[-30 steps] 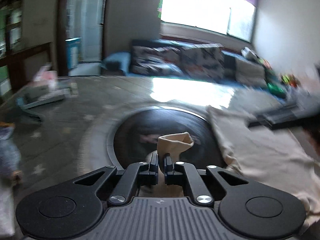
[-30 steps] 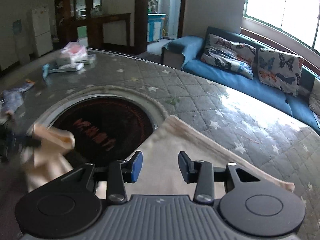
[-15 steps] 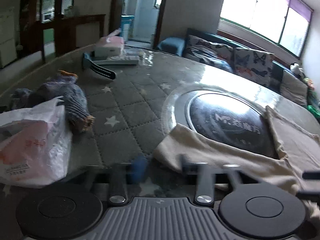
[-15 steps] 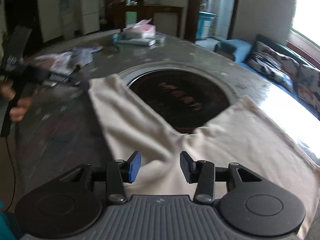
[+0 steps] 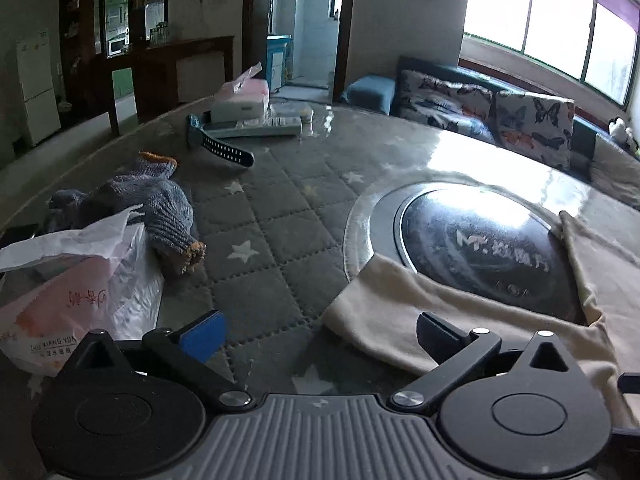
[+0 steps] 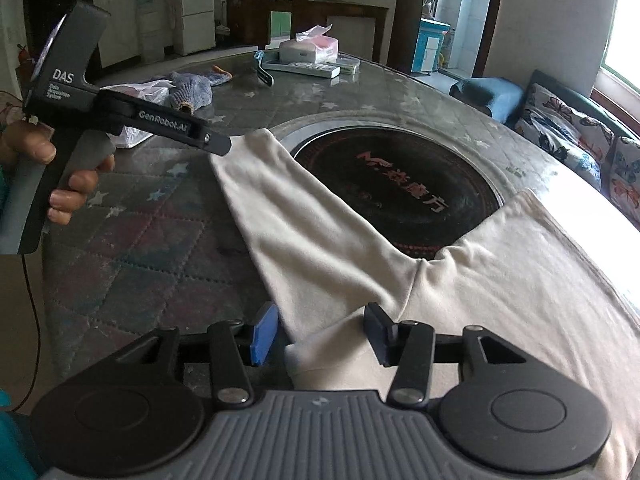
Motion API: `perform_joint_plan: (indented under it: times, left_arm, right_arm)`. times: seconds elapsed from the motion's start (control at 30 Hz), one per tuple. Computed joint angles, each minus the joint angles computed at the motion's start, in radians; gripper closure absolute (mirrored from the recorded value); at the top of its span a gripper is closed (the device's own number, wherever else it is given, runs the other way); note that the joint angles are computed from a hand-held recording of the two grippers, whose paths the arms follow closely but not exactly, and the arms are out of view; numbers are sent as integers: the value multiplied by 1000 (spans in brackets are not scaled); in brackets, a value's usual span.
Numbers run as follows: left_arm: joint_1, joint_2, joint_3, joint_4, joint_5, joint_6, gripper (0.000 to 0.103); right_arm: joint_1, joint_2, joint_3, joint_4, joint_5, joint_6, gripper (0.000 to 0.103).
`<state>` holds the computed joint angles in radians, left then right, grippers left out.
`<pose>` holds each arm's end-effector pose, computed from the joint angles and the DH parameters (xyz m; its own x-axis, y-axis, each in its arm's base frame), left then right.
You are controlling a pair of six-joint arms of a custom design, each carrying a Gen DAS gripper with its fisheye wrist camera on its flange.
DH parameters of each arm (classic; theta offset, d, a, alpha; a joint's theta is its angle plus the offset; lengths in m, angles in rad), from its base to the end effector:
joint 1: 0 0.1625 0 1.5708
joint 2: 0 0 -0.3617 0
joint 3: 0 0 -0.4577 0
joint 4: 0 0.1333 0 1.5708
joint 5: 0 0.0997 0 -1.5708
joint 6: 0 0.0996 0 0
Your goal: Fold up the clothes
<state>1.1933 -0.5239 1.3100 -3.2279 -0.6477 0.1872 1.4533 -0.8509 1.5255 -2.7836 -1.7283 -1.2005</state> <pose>-0.0775 -0.7726 0.0571 -0.7278 -0.2273 -0.6470 0.3795 0.6524 -0.6560 0.0311 -0.7407 0.1152 -0.4454 -0.7241 0.5266 -0.8691 0.4910 -0.0600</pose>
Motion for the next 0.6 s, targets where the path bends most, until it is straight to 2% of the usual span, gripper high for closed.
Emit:
perform_joint_plan:
  times: [0.1,0.3,0.6]
  left_arm:
    - [4,-8,3,46,-6,-29,0]
    - [5,-14,13,66,-14,-18,0]
    - [5,2,-9,25,-7,3,0]
  right_arm:
    - [0,0,1,-5,1,4,54]
    - [2,2,3,-14,14,13,54]
    - [5,12,2,6,4,11,53]
